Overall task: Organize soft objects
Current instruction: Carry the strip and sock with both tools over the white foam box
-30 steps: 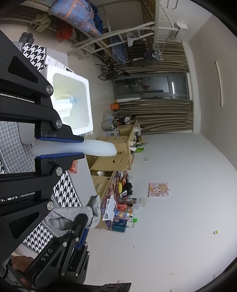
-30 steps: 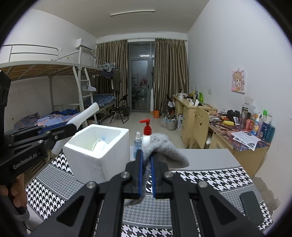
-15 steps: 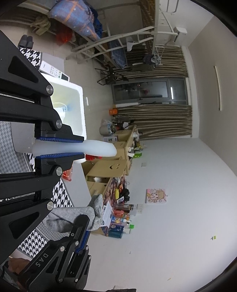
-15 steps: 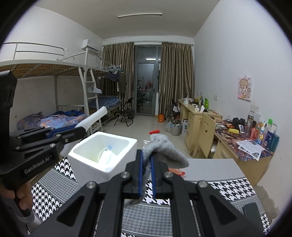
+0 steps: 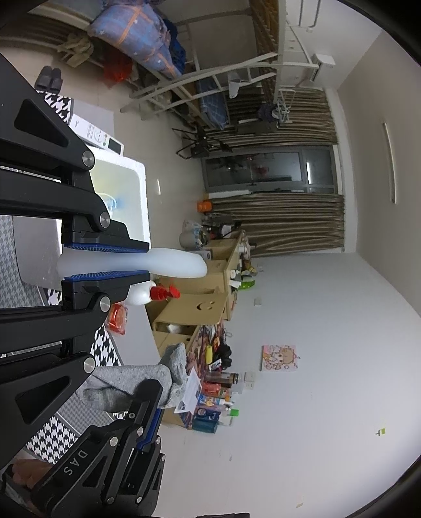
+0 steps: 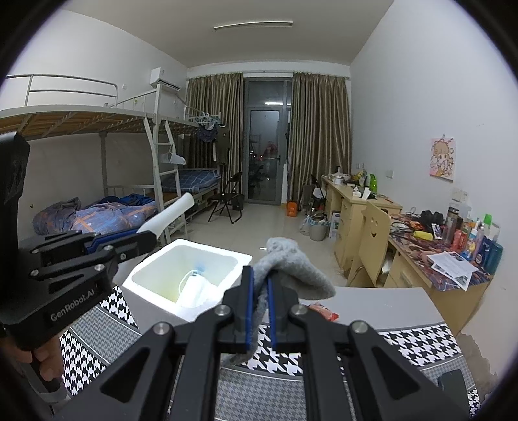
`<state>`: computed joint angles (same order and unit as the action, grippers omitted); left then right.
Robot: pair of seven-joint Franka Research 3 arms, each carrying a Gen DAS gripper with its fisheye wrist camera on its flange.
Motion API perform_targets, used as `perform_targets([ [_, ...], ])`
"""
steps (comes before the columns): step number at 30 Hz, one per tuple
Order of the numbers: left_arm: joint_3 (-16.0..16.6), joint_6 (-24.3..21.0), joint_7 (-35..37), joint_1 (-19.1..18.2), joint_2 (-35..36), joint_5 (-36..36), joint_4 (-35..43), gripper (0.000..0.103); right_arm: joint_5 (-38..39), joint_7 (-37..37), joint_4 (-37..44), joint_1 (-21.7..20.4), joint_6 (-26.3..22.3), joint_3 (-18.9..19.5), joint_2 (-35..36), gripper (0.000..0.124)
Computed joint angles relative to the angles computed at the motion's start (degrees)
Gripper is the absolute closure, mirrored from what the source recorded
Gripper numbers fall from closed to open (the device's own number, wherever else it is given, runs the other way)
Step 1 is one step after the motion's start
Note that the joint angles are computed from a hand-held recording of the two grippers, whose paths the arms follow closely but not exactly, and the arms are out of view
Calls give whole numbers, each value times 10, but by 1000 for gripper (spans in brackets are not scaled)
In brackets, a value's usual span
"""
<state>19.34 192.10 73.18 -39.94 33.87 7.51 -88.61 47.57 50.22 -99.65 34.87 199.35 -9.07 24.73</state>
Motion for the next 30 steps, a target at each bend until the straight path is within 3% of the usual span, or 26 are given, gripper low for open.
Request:
perform_targets([
  [5,13,-9,-8,-6,9,-3,12,92,-9,6,18,-2,-9,-1,12,113],
  [12,34,-23,-38,-11,23,5,32,92,-36,34,40,19,-39,-31,29,113],
  [16,84,-28,-69,-41,37,8,41,91,-63,60,51,28,-48,-46,40,113],
  [26,77,-54,-127,-18,51,63,71,90,-139,129,82,34,-82,-68,65,113],
  [30,59,-65,-148,3,57,90,86,90,-169,155,91,40,-86,-81,73,113],
])
